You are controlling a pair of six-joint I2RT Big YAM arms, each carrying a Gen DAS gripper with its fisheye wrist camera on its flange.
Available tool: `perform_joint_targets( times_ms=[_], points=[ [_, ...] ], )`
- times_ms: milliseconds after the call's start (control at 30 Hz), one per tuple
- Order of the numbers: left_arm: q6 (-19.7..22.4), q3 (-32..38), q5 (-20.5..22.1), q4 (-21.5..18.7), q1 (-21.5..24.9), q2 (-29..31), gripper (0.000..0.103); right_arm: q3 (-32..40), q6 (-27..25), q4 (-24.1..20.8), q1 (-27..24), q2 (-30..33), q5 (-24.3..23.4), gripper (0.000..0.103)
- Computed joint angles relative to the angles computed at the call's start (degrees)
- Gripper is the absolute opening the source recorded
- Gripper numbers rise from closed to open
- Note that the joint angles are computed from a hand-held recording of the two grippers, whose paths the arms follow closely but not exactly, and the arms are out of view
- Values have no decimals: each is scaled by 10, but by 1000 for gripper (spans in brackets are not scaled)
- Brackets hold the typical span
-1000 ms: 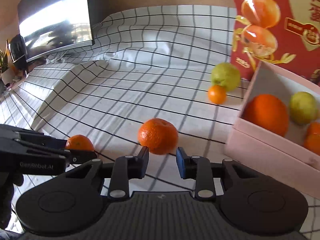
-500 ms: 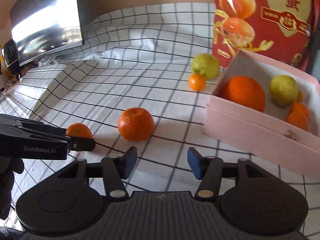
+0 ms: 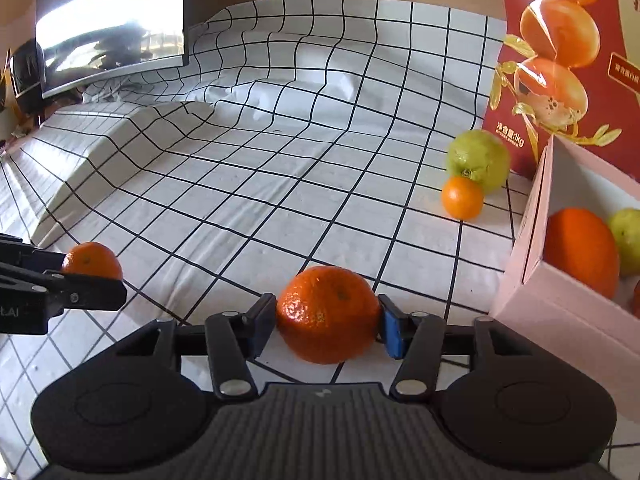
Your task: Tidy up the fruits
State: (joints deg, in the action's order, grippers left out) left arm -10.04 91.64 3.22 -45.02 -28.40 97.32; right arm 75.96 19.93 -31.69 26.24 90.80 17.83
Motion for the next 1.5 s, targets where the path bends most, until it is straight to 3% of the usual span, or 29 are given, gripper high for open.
perform_joint_targets(
  times_ms=[233,600,767,1100,1500],
  points=[
    [12,8,16,4,-16,6,46,-41,21,-1,3,-45,-5,49],
    [38,30,45,0,-64,27,46,-146,55,-40,24,-153,63,49],
    [48,42,52,-8,-81,37,46,-180,87,-57,19,-187,68,49],
    [56,54,46,-21,-97,44,46,-212,102,-55,22,-225,82,67],
    [63,50,17,-31,-107,42,46,-230,130,-72,34,-240,108,71]
  ],
)
